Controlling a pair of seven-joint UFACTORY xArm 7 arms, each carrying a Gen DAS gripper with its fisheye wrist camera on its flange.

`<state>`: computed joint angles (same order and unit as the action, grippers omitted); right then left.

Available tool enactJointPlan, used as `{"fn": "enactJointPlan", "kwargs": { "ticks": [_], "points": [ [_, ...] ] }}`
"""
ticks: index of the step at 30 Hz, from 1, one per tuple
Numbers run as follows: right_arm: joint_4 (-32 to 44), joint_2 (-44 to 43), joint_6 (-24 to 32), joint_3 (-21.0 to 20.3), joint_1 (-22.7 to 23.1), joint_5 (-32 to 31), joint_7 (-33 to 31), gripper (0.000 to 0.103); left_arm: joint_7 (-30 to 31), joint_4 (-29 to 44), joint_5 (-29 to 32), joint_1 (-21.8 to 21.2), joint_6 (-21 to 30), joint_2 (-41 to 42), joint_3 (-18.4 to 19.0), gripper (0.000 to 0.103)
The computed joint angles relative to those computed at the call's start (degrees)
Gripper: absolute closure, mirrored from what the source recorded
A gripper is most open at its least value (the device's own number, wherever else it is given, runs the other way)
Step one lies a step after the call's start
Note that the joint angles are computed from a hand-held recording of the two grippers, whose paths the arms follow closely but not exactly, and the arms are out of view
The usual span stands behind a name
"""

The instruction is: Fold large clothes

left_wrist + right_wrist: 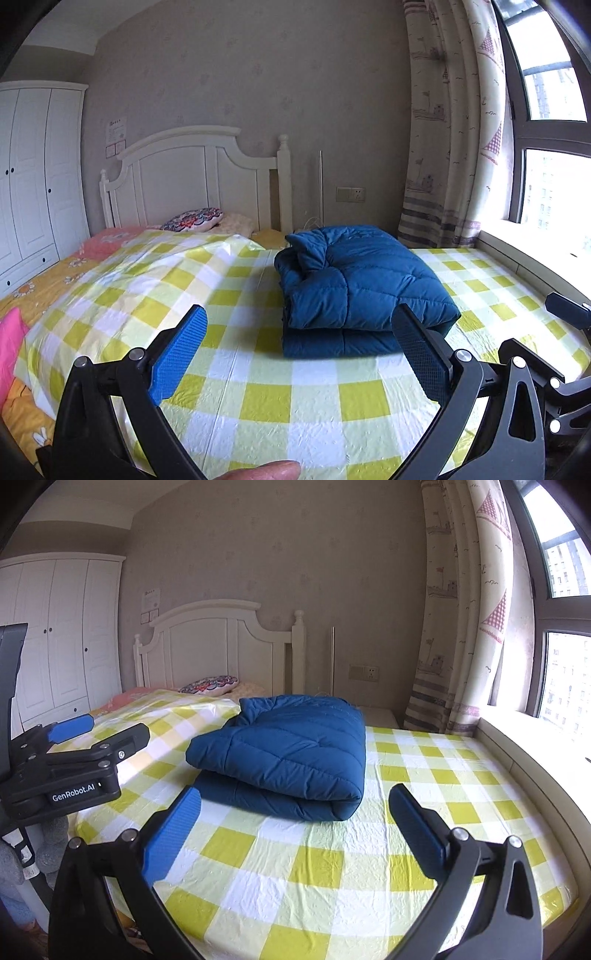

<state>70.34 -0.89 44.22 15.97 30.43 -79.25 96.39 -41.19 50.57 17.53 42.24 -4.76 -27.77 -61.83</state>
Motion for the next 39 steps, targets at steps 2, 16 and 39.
{"fn": "enactJointPlan", "kwargs": {
  "ticks": [2,16,39],
  "points": [
    [0.17,0.24,-0.11,-0.03,-0.01,0.30,-0.35,0.002,0.29,-0.28,0.11,-0.56,0.14,0.30,0.39,0.004],
    [0.03,0.12,-0.14,-0.17,-0.02,0.14,0.22,0.002,0.38,-1.42,0.35,-1.51,0.43,0.23,1.41,0.004],
    [0.10,0.65,-1.35,-0.51,-0.10,0.91,0.22,0.002,-0.22,-1.99,1.61,-2.07,0.96,0.78,2.05,0.004]
  ]
}}
